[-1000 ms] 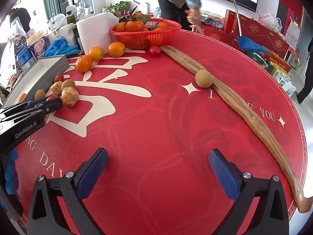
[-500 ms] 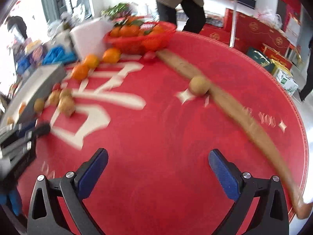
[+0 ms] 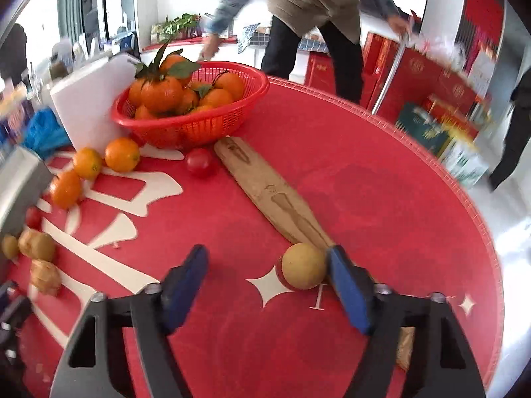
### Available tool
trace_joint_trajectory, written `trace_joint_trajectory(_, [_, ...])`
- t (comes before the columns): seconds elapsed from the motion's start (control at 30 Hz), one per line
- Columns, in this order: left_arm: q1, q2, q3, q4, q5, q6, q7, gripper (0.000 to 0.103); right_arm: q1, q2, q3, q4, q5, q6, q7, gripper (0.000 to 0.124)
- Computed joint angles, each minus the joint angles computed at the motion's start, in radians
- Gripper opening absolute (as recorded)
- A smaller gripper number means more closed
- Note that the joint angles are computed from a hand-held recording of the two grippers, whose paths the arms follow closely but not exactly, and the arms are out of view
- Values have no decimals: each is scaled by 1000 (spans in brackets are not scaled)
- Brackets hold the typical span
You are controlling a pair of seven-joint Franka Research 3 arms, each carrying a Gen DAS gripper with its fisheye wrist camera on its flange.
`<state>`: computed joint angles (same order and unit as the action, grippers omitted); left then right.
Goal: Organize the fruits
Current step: 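Grasp the brown round fruit with the right gripper while the left gripper holds the tomato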
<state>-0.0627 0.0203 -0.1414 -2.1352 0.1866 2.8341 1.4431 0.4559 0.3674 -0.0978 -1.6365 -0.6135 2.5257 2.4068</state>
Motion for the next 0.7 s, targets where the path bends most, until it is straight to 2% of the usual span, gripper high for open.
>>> trace_joint_trajectory(0.03, [0, 1, 0, 0, -2, 0, 1, 27, -11, -7, 10, -13, 24, 22, -13, 30])
trace_joint_trajectory(0.1, [0, 1, 0, 1, -5, 0, 4, 27, -17, -19, 14, -30, 53, 39, -9, 30])
trace_joint_trajectory(0.13, [1, 1, -1, 0, -13, 1, 10, 27, -27, -35, 20, -56, 73, 76, -12, 30])
trace_joint_trajectory(0.2, [2, 1, -2, 0, -42, 1, 30, 27, -84, -72, 67, -124, 211, 184, -92, 30])
trace_joint_trajectory(0.27, [3, 1, -3, 1, -71, 0, 52, 27, -144, -107, 130, -187, 407, 255, -222, 30])
trace_joint_trajectory(0.43, [5, 0, -5, 0, -149, -1, 105, 27, -171, -161, 169, -260, 668, 278, -381, 30])
trace_joint_trajectory(0.5, [6, -8, -5, -7, -191, -5, 140, 27, -163, -177, 163, -278, 714, 272, -404, 30])
trace_joint_trajectory(0.7, [1, -52, 10, -30, -401, -36, 299, 27, -122, -190, 131, -287, 663, 248, -365, 30])
